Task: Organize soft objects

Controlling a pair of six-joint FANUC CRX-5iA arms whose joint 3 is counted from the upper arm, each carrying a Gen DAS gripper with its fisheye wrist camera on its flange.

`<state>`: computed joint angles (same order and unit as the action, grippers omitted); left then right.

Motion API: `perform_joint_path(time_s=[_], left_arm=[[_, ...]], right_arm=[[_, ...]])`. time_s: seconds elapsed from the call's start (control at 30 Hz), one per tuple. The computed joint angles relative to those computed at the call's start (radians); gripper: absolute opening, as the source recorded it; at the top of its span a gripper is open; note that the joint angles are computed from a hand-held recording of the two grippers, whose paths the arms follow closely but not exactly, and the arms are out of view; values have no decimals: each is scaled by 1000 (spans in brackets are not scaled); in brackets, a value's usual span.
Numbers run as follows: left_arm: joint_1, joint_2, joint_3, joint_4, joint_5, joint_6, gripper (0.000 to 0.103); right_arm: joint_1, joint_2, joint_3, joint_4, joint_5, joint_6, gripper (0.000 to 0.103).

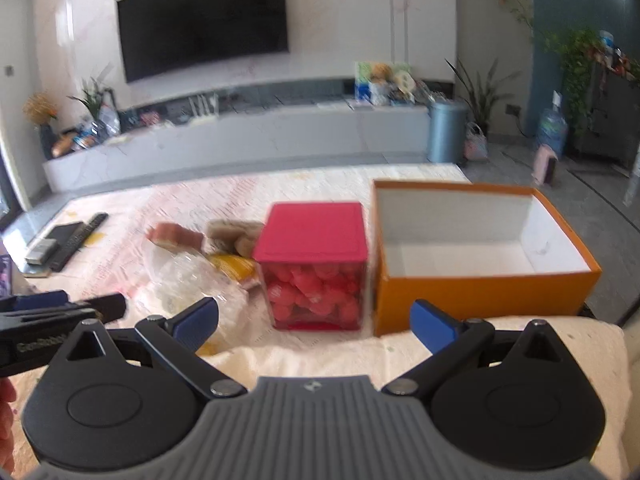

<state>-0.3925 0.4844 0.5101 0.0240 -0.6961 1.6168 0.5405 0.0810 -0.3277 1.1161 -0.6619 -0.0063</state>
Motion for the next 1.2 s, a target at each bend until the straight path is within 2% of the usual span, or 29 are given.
perform_joint_path(time_s=[0.1, 0.17, 0.23, 0.3, 0.43, 0.47, 0.57, 0.73, 0.93, 1.03, 1.13, 1.2], left_arm=[[19, 5, -25, 70, 15, -60, 84], [33, 10, -39, 115, 18, -106, 84], [45, 14, -52, 147, 24, -141, 77], [61, 20, -73, 208, 35, -193, 76], [82, 41, -79, 281, 41, -252, 76], [86, 50, -68, 279, 32, -253, 76], [95, 87, -11, 249, -24, -210, 76], [127, 128, 15, 335, -61, -192, 75], [146, 197, 99, 386, -127, -170, 76], [147, 243, 163, 388, -159, -137, 77], [146, 293, 237, 368, -200, -93, 78], [145, 318, 274, 363, -218, -70, 78]], right_arm=[[-13, 13, -1, 18, 40, 25, 99], [-19, 27, 10, -6, 69, 69, 91], [-22, 49, 35, -65, 94, 140, 83], [-21, 74, 70, -146, 114, 223, 75], [-24, 127, 140, -285, 132, 362, 71], [-25, 138, 157, -317, 137, 396, 68], [-30, 174, 211, -412, 160, 509, 68], [-39, 257, 338, -600, 195, 822, 65], [-55, 363, 504, -801, 162, 1192, 63], [-66, 414, 571, -838, 133, 1291, 64], [-80, 451, 637, -928, 103, 1389, 68], [-79, 454, 625, -915, 137, 1392, 71]])
